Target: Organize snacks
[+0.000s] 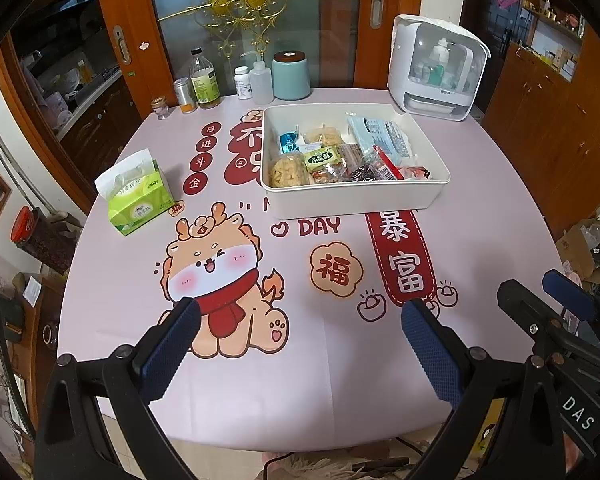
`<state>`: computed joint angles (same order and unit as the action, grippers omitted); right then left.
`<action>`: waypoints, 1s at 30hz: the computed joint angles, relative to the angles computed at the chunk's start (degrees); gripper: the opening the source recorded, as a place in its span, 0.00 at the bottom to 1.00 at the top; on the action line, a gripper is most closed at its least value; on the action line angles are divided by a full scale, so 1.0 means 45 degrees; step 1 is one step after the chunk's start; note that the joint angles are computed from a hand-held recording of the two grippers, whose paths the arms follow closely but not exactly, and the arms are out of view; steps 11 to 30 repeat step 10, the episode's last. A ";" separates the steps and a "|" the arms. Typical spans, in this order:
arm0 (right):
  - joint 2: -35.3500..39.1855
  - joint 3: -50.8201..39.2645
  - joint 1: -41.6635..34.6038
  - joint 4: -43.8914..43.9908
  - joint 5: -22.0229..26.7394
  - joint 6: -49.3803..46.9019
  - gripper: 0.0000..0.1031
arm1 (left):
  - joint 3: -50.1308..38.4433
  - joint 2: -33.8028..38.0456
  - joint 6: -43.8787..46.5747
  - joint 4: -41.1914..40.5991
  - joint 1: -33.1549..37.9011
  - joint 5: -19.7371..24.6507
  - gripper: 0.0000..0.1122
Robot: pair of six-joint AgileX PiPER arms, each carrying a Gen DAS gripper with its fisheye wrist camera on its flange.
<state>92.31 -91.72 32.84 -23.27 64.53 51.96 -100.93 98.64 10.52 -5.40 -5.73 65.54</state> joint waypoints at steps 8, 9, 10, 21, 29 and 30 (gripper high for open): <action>0.0139 -0.0004 0.0175 -0.0058 0.0067 0.0306 0.64 | -0.0076 0.0115 0.0325 -0.0130 0.0214 0.0195 0.89; 0.0133 0.0024 0.0179 -0.0052 0.0063 0.0332 0.64 | -0.0125 0.0165 0.0342 -0.0129 0.0203 0.0225 0.89; 0.0126 0.0054 0.0198 -0.0053 0.0063 0.0374 0.64 | -0.0188 0.0206 0.0368 -0.0145 0.0231 0.0291 0.89; 0.0126 0.0054 0.0198 -0.0053 0.0063 0.0374 0.64 | -0.0188 0.0206 0.0368 -0.0145 0.0231 0.0291 0.89; 0.0126 0.0054 0.0198 -0.0053 0.0063 0.0374 0.64 | -0.0188 0.0206 0.0368 -0.0145 0.0231 0.0291 0.89; 0.0126 0.0054 0.0198 -0.0053 0.0063 0.0374 0.64 | -0.0188 0.0206 0.0368 -0.0145 0.0231 0.0291 0.89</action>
